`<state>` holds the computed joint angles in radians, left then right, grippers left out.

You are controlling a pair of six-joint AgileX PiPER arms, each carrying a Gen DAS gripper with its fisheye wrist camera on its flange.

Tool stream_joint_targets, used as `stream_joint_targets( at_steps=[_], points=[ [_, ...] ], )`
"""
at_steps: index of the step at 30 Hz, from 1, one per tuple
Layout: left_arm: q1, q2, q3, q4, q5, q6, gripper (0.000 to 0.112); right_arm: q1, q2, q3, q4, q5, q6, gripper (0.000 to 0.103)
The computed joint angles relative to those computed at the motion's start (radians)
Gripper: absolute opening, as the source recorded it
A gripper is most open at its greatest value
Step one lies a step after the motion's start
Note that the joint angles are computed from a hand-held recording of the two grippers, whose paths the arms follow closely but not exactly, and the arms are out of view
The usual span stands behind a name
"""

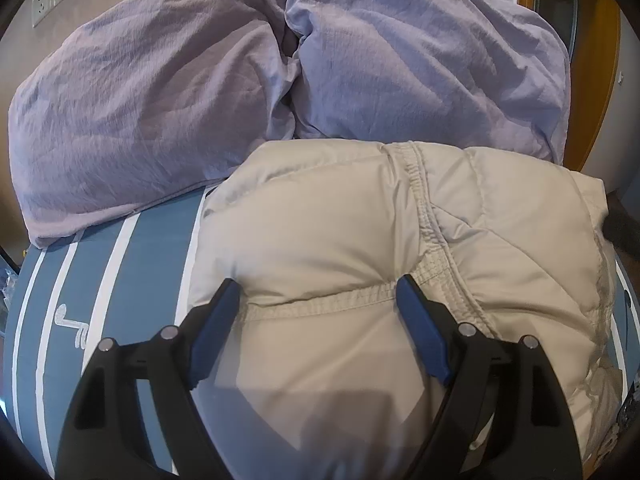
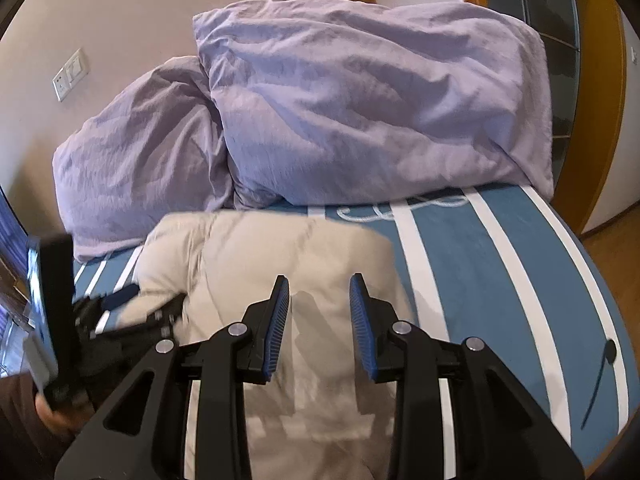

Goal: Fold large clothes

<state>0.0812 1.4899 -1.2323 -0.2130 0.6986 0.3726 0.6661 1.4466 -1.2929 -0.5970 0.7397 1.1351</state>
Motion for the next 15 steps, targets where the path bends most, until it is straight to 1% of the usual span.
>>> stream_joint_targets(
  at_steps=[3,6,15],
  points=[
    [0.003,-0.001,0.002,-0.009,-0.002,0.009,0.080,-0.010,0.050,-0.049,-0.003,0.009,-0.021,0.034],
    [0.006,-0.003,0.006,-0.019,-0.005,0.016,0.080,-0.019,0.085,-0.065,0.001,0.021,-0.029,0.034],
    [0.005,-0.014,0.025,-0.037,-0.023,0.023,0.080,-0.032,0.131,-0.022,-0.005,-0.005,-0.005,0.033]
  ],
)
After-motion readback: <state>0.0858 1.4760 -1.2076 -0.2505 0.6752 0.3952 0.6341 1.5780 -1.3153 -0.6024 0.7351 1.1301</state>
